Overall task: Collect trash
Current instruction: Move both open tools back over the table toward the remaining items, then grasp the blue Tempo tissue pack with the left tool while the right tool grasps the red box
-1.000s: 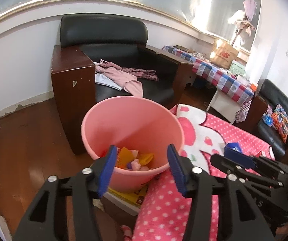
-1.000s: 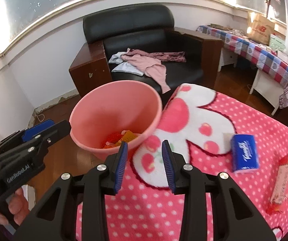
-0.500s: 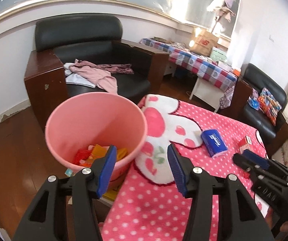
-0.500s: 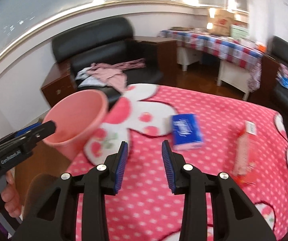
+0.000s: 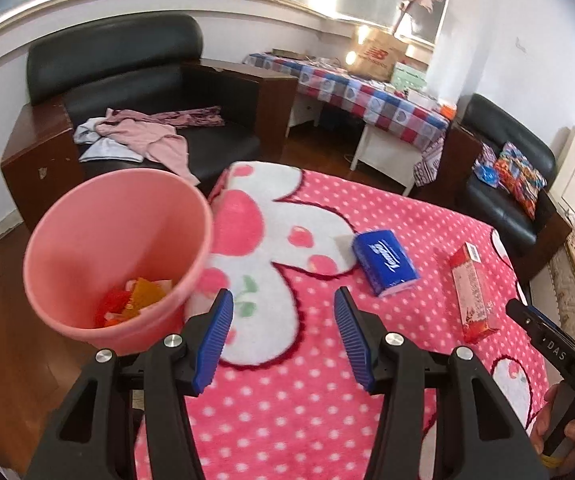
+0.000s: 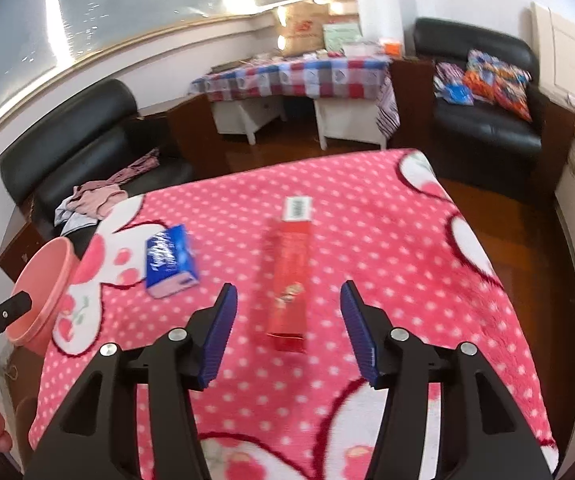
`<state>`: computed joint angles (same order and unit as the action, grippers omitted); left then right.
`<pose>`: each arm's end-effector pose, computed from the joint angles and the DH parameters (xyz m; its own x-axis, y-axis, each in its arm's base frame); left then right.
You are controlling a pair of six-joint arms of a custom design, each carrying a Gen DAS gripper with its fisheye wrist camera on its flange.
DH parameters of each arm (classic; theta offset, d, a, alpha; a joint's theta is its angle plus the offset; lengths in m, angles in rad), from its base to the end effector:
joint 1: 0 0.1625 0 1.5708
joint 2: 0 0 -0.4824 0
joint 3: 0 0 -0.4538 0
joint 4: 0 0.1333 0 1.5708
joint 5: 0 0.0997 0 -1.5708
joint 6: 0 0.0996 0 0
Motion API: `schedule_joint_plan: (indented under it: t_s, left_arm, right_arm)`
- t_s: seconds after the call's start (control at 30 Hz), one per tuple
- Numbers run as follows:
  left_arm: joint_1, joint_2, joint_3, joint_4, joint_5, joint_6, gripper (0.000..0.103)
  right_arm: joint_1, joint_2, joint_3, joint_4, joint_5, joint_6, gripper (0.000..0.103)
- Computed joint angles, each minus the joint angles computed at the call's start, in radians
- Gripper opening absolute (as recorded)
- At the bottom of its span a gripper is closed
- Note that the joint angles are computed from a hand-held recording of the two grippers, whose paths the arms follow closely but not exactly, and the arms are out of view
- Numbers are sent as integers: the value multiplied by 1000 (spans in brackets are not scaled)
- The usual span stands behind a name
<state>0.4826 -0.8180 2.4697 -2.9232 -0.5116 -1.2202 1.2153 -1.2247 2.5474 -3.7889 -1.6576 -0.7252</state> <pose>-0.2291 -0.3686 -0.0138 -0.7947 -0.2266 -0.5631 0.2912 0.6716 -0.6812 -0.0275 -0.4323 0.1922 -0.8256 -0.0818 0.5582 -0.4410 0.7107 -0.5481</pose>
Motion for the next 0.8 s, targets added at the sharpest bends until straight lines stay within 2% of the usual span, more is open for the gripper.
schedule_joint_plan:
  t_s: [0.27,0.57,0.63,0.67,0.8]
  left_arm:
    - [43,73,-80,-71,-33,142,52]
    - [131,147,-202,-133,-117,286,52]
    - [157,164,-234,-149,-145,312,52]
    - [169,172,-251,-148,-156,315,52]
    - [223,197,-315,-133,-210,288,52]
  right_arm:
    - [0,58,-29,21,-28,-2,54]
    - [10,138,-67,-11,-103,26,54]
    - [4,133,-70,7,-99,38,49]
    - [2,132,-71,4,-100,45,40]
    - [4,137,-69,-10,-103,39,31]
